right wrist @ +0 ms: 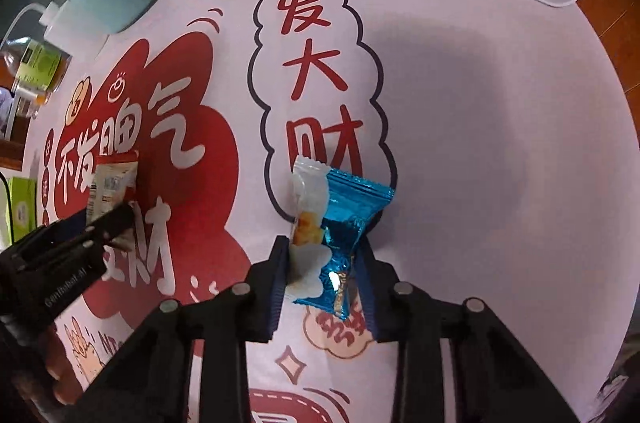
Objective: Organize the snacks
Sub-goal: 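Grasp the white barcode pack with the left tool while the right tool grasps the blue wafer, then carry the white pack with the left tool while the right tool carries the blue wafer over the tray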
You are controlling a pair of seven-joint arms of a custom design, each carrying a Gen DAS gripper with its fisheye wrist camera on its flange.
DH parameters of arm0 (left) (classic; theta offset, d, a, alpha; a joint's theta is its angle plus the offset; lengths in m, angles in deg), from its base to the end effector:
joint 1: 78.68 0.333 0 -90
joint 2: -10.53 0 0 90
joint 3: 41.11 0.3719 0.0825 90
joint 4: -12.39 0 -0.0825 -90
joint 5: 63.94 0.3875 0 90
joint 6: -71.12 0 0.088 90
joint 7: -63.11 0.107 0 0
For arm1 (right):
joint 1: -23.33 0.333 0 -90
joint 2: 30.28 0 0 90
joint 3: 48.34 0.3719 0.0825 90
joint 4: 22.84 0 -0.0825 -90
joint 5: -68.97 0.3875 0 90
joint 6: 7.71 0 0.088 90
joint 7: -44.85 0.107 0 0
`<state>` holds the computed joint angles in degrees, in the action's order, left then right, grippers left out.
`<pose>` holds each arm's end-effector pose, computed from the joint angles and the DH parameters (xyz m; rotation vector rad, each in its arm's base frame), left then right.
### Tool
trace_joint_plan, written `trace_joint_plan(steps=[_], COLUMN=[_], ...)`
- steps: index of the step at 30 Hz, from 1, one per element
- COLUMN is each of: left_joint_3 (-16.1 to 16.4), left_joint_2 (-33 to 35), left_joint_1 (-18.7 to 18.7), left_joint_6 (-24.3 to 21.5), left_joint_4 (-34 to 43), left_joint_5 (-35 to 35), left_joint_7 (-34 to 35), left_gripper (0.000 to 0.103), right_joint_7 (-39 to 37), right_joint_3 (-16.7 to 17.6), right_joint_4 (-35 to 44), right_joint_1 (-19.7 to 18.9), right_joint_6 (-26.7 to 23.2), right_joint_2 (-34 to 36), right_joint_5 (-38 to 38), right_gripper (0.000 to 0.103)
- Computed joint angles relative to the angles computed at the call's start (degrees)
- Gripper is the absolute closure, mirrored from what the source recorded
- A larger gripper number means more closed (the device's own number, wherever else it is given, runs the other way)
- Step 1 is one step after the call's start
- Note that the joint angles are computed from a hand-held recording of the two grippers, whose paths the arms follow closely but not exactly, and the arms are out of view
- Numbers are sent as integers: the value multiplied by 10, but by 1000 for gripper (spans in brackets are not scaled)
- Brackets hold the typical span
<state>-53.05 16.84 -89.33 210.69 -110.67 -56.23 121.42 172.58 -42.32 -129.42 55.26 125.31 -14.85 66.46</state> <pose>0.5368 -0.2200 0.4232 -2.1973 2.0537 -0.2259 0.5224 0.3992 0.4468 -2.1108 2.0605 -0.0466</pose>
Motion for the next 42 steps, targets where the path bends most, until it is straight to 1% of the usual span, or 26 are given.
trace_joint_plan(steps=[2,4,9,12,14,16,23,25,28,31,33,36,42], left_joint_3=[-1,-3,1,3,4,4,-10,-15,-24,-41,-44,-45,-59], left_joint_2=[-18,-47,-132,-200,-251,-287,-438,-470,-511,-547,-566,-600,-657], left_joint_1=[-1,-2,-10,-17,-23,-28,-64,-76,-92,-103,-113,-133,-170], left_joint_6=[-2,-9,-44,-77,-101,-123,-211,-234,-264,-287,-300,-313,-328], left_joint_4=[-9,-21,-35,-42,-51,-52,-73,-75,-79,-87,-93,-110,-155], left_joint_5=[3,-12,-5,-7,-6,-3,-1,-1,1,16,13,-1,-25], left_joint_7=[-2,11,28,34,35,36,28,25,22,16,10,0,-27], left_gripper=[59,59,59,59,59,59,59,58,58,58,58,58,58], right_joint_7=[0,-6,-6,-21,-26,-28,-51,-55,-57,-57,-56,-54,-47], right_joint_3=[2,6,21,30,40,51,93,104,123,135,143,159,187], right_joint_4=[-17,-26,-49,-56,-58,-66,-109,-120,-139,-159,-173,-196,-238], right_joint_1=[0,-2,0,-8,-9,-9,-9,-8,-7,-4,-2,0,18], right_joint_6=[11,14,19,16,13,13,7,5,6,5,4,6,9], right_joint_2=[-17,-35,-99,-136,-164,-192,-301,-326,-363,-398,-420,-453,-504], right_joint_5=[3,8,-1,-4,-7,-9,17,29,38,54,67,77,108], right_gripper=[71,71,71,71,71,71,71,71,71,71,71,71,71])
